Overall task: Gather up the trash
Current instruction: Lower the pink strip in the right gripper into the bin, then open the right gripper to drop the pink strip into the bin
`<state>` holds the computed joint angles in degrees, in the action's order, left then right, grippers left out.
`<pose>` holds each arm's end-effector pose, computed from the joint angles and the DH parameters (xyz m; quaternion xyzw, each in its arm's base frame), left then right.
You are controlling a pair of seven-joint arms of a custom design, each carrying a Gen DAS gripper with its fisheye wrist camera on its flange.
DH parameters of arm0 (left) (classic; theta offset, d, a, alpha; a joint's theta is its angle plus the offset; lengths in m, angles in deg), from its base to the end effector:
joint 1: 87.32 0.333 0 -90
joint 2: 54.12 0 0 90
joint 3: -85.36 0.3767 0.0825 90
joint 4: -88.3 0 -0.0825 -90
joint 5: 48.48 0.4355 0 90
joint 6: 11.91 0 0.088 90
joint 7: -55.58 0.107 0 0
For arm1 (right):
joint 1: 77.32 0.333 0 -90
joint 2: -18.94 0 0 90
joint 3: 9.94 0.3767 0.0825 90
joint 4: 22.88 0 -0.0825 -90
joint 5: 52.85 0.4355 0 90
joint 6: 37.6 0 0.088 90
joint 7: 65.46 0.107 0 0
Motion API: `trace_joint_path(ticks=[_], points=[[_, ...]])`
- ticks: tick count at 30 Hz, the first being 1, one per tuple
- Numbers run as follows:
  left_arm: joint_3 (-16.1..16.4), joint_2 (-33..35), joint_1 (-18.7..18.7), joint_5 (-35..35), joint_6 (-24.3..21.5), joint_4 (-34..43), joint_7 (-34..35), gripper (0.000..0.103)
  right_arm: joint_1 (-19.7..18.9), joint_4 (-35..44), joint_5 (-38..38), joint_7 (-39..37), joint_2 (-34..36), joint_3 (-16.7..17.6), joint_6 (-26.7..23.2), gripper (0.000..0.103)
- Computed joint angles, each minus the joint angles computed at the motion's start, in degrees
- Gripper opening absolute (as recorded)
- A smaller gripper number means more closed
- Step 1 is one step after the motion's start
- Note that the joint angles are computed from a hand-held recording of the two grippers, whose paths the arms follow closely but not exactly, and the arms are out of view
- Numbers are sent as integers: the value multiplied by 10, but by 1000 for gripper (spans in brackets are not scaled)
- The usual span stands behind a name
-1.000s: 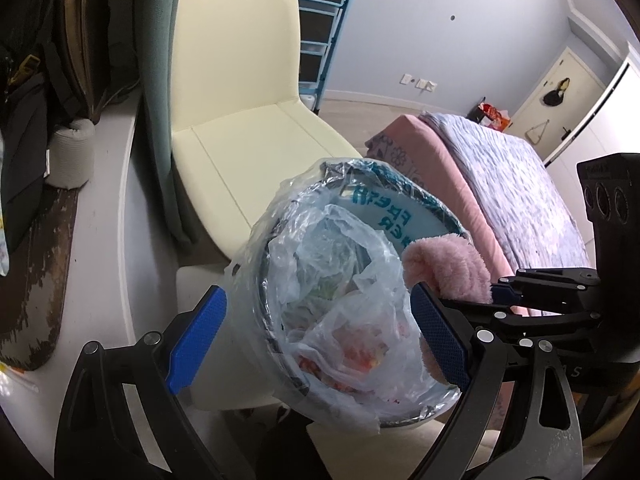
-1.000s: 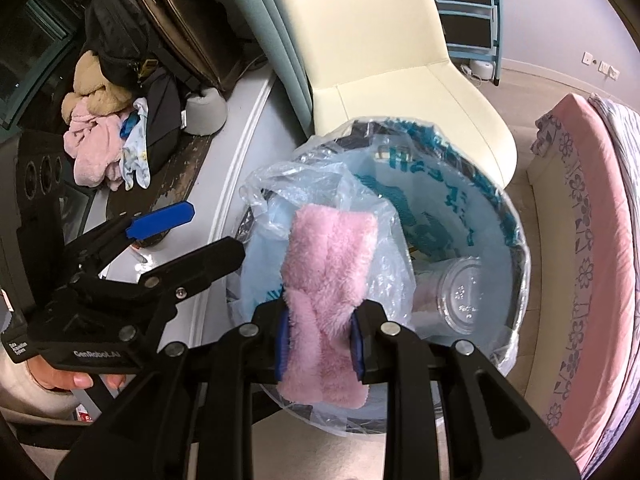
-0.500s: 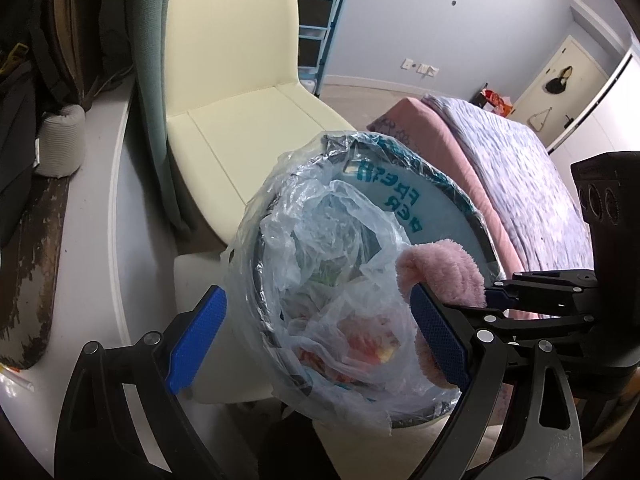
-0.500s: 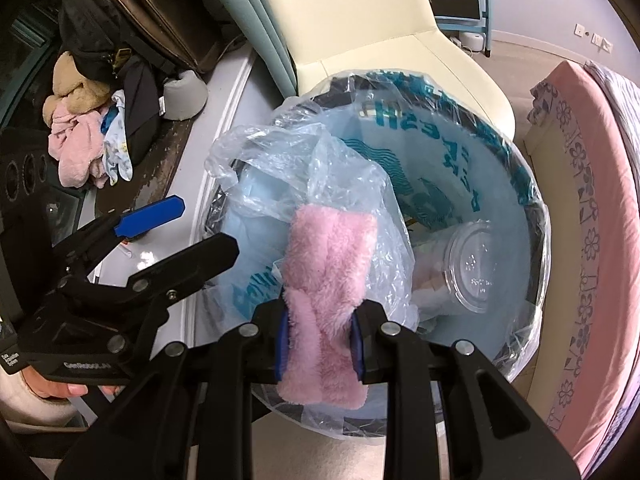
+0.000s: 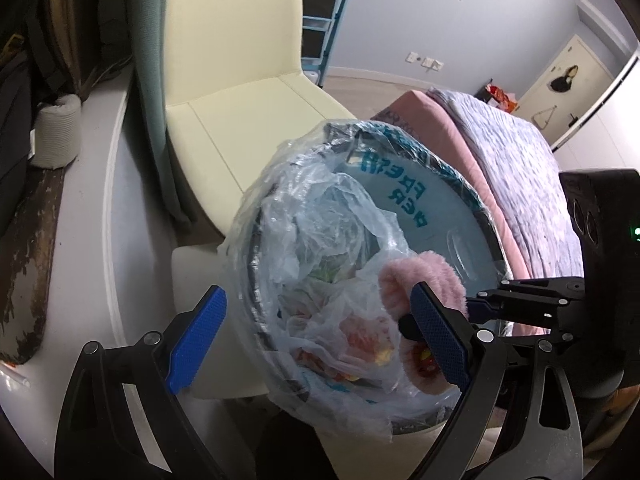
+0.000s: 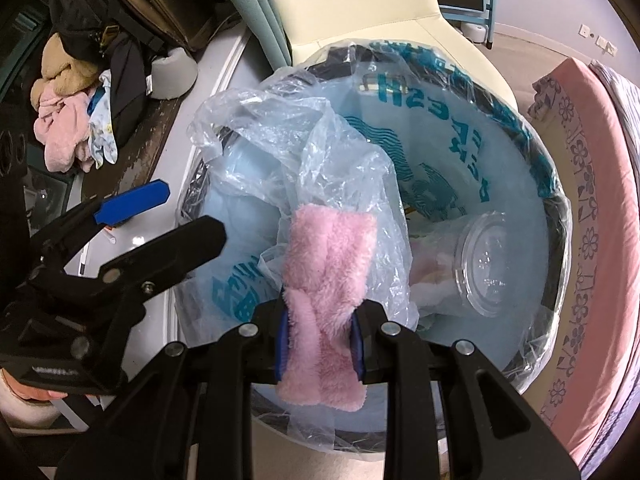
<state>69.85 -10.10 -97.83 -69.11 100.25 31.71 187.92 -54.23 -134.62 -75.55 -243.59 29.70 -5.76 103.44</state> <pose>0.8097 -0.3188 0.4823 0.2716 -0.9201 0.2746 0.0650 0.6057 0.3099 0.4500 -0.3392 0.9165 -0.0958 0.1892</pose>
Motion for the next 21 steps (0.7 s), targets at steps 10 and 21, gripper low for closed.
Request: trace_joint_path(ticks=[10, 21], points=[[2, 7, -9, 11, -7, 10, -6, 90, -6, -13, 22, 5, -1, -2, -3, 30], [4, 17, -10, 20, -12, 22, -8, 90, -26, -8, 93, -44, 20, 2, -10, 49]])
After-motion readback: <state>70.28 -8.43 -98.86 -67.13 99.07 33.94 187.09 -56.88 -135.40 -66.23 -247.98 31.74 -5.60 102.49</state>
